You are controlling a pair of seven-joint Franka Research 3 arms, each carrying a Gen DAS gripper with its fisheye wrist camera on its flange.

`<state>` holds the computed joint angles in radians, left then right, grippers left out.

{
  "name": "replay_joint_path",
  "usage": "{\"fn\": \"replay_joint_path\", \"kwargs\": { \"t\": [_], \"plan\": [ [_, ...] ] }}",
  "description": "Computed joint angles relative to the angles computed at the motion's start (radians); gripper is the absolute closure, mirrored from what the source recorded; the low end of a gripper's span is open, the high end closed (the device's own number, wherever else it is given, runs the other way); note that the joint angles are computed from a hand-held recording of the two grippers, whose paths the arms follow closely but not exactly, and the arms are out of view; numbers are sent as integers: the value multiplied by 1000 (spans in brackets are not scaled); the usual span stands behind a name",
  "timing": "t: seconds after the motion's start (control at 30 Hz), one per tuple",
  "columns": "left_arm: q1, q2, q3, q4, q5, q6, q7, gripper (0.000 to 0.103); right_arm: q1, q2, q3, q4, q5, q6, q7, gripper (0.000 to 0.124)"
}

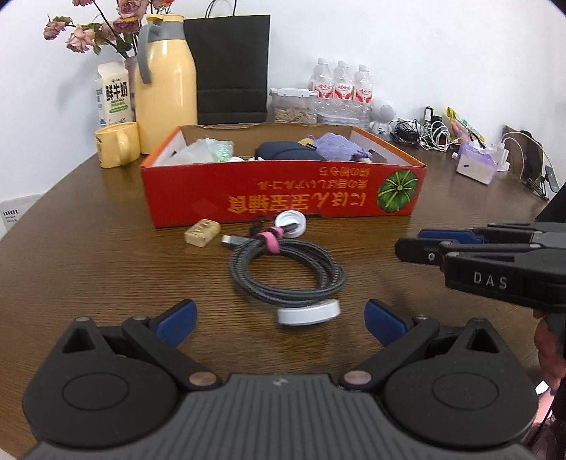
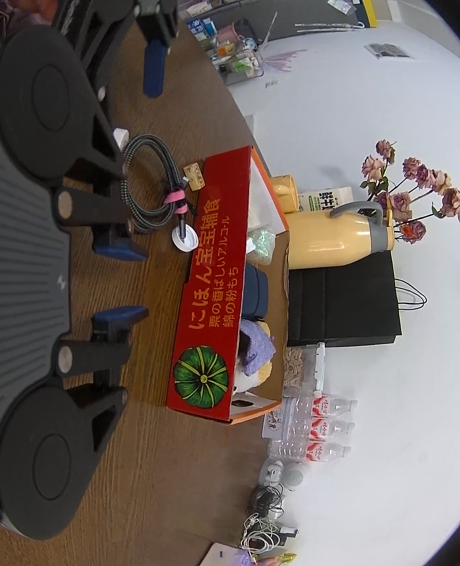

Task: Organize objects
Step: 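Grasp the white tape roll with the left tool while the right tool grasps the braided cable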

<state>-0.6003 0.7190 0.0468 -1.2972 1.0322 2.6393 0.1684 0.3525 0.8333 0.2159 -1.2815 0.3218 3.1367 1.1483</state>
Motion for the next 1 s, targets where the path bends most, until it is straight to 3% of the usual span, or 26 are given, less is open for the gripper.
{"fn": "replay_joint_path", "kwargs": {
  "t": [0.07, 0.1, 0.17, 0.2, 0.23, 0.47, 0.6, 0.77, 0.83, 0.9, 0.97, 1.0],
  "plan": [
    [-3, 17, 3, 22, 2, 2, -6, 2, -13, 0, 18, -7, 3, 5, -8, 97],
    [-4, 26, 4, 34, -3, 0, -7, 10, -20, 1, 28, -10, 5, 7, -12, 97],
    [5, 45, -7, 61, -31, -4, 14, 30, -34, 2, 48, -16, 10, 13, -22, 97],
    [13, 49, -15, 63, -50, 3, 28, 51, -40, 2, 57, -19, 12, 15, -27, 97],
    [24, 50, -23, 59, -70, 20, 42, 62, -47, 3, 67, -20, 13, 17, -33, 97],
    [7, 32, 12, 17, -64, 66, 37, 63, -77, 32, 135, 18, 19, -6, -95, 97],
    [11, 25, 11, 4, -62, 80, 58, 63, -57, 74, 143, 101, 25, -69, -132, 97],
    [18, 15, 11, -14, -59, 105, 79, 63, -5, 127, 103, 220, 54, -157, -135, 95],
    [20, 11, 12, -22, -57, 113, 88, 63, 4, 138, 100, 246, 67, -179, -146, 88],
    [21, 9, 12, -26, -55, 120, 97, 63, 27, 153, 71, 284, 69, -200, -133, 58],
    [22, 7, 15, -32, -53, 131, 97, 63, 57, 178, 30, 341, 60, -229, -99, 38],
    [22, 5, 16, -36, -52, 137, 94, 63, 68, 194, 15, 377, 55, -253, -80, 37]
  ]
}}
